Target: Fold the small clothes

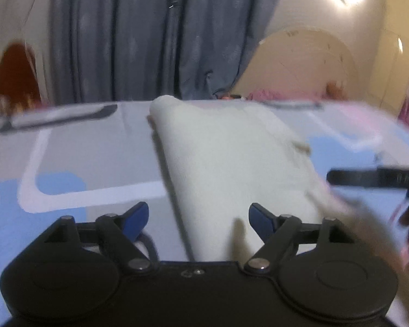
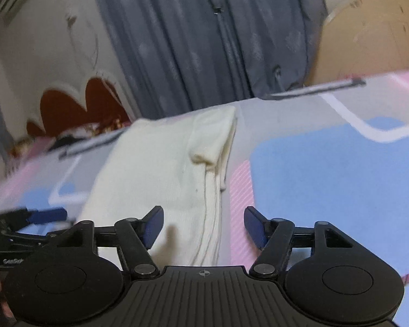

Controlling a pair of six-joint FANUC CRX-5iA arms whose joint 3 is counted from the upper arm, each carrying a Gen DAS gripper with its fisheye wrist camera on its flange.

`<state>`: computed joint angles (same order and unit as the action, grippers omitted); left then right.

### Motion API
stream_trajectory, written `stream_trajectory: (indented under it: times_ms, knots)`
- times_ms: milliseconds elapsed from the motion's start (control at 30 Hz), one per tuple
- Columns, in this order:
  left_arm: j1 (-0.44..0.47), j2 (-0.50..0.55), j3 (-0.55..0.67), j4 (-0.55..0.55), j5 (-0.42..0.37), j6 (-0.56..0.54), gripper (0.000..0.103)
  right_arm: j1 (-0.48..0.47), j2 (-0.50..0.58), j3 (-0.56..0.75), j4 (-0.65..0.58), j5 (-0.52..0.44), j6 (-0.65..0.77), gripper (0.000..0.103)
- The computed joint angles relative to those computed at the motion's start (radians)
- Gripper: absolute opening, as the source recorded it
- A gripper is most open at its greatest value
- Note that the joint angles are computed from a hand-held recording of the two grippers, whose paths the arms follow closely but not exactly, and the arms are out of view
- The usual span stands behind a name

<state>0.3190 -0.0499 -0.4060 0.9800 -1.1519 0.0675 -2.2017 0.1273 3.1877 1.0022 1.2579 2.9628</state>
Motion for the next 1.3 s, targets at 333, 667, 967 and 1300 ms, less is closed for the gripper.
stream_trajectory:
  times_ms: [333, 667, 967, 1300]
  knots:
    - [-0.043, 0.255, 0.242, -0.05, -0.183, 0.391, 0.058, -0.367, 0.174, 0.217, -0.233, -0.493, -0.017, 0.064]
    - [-0.087, 0.267, 0.239, -0.034, -0.131, 0.416, 0.06, -0.519, 0.185, 0.275, -0.434, -0.698, 0.216, 0.064]
    - [-0.12, 0.22, 0.203, -0.051, -0.043, 0.373, 0.06, -0.458, 0.114, 0.181, -0.363, -0.556, 0.251, 0.05]
    - [-0.124, 0.173, 0.178, -0.05, -0.019, 0.305, 0.034, -0.327, 0.041, 0.074, -0.229, -0.372, 0.236, 0.033]
